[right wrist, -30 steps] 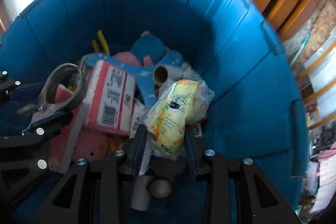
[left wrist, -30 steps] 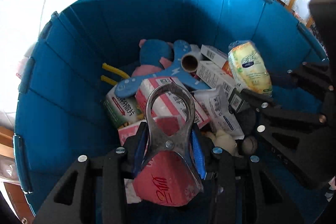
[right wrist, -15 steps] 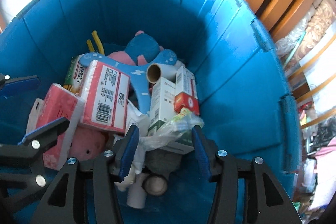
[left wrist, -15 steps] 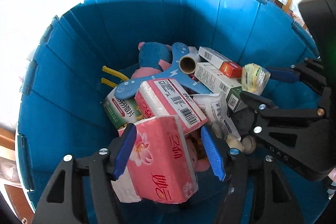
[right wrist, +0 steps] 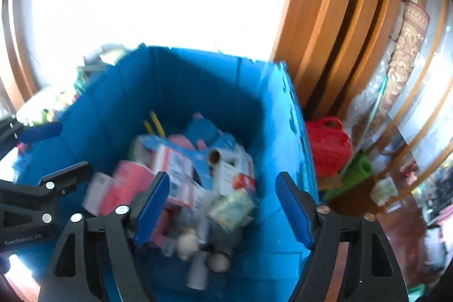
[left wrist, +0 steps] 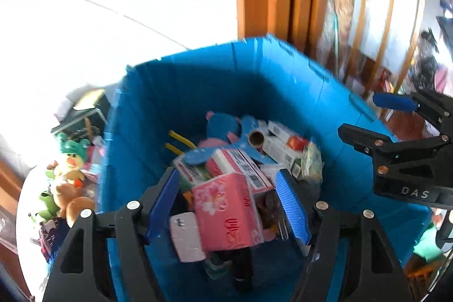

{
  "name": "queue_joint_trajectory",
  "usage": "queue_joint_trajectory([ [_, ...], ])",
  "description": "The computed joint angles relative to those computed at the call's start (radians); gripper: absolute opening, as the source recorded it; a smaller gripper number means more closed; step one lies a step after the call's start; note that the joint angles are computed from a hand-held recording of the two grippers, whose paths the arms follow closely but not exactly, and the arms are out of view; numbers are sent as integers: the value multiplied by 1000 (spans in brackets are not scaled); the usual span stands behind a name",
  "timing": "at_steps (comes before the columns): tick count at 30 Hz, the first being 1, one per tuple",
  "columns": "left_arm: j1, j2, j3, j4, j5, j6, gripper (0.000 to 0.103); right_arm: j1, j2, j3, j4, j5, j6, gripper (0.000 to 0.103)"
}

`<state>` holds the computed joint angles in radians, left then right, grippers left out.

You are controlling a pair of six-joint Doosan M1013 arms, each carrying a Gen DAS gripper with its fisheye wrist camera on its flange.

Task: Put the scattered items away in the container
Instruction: 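Withdraw both open tools from the crate toward the pile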

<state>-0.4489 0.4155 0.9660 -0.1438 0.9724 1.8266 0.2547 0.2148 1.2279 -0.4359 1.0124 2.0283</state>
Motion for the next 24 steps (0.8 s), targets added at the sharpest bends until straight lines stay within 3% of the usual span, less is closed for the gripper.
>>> queue_joint_trajectory([
  [3, 19, -51, 64, 13, -84, -31, 71, 22, -31, 31, 1, -90, 47, 84],
  [6, 46, -105, 135, 30, -168, -67, 89, 49, -48, 51, -1, -161, 98, 86],
  [11, 109, -180, 238, 59, -277, -113, 89, 113, -52, 57, -34, -244, 177, 86],
  [17, 240, -221, 295, 12, -317, -104, 89, 217, -5, -2, -121, -288, 285, 87],
  [24, 435, -210, 320, -75, -343, 41, 89, 349, 139, -166, -205, -252, 389, 88],
])
